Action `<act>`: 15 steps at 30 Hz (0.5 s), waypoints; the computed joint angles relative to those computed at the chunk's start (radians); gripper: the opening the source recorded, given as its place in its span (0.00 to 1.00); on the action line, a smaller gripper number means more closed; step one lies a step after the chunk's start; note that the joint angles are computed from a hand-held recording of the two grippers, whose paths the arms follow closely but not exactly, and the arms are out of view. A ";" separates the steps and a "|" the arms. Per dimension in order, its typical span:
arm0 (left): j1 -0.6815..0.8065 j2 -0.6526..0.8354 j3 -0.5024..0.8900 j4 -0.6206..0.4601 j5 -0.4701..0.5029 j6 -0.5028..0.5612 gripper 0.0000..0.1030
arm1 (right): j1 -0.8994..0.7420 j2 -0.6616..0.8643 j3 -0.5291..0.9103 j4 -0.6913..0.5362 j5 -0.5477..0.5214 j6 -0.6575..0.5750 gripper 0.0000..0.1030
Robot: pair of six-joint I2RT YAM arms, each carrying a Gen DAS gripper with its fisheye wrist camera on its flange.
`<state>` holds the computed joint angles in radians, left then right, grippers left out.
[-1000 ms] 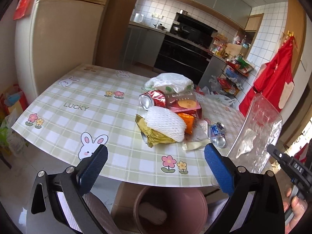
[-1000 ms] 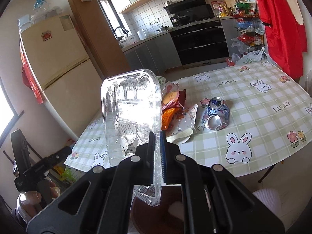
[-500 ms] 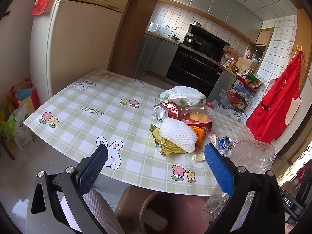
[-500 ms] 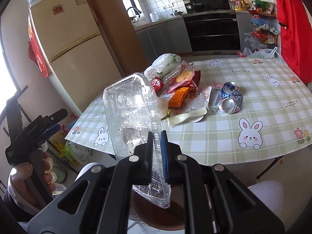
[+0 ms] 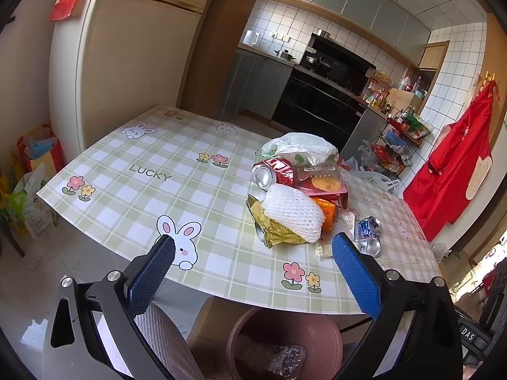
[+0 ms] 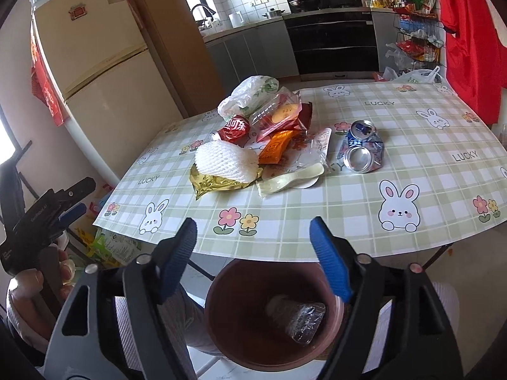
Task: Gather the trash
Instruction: 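Drop the clear tray into the pink bin with the right tool, then reach the right tool to the crushed can while the left tool grasps the foam netting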
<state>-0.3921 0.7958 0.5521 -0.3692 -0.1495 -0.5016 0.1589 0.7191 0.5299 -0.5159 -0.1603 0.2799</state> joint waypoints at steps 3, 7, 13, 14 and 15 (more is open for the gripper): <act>-0.007 0.003 0.001 -0.004 -0.005 0.000 0.94 | 0.003 -0.004 0.001 -0.004 0.037 0.013 0.91; -0.012 0.021 0.002 -0.003 0.003 -0.007 0.94 | -0.011 0.009 0.001 -0.009 0.066 0.019 0.94; -0.013 0.155 0.041 0.033 0.076 -0.015 0.94 | -0.032 0.031 -0.011 0.024 0.170 -0.043 0.94; -0.009 0.194 0.058 0.039 0.095 -0.026 0.94 | -0.034 0.039 -0.010 0.031 0.197 -0.061 0.94; -0.003 0.235 0.074 0.052 0.119 -0.045 0.94 | -0.043 0.049 -0.013 0.045 0.212 -0.079 0.94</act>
<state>-0.3949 1.0309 0.6266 -0.3174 -0.0307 -0.5469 0.1159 0.7682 0.5169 -0.4707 0.0520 0.2008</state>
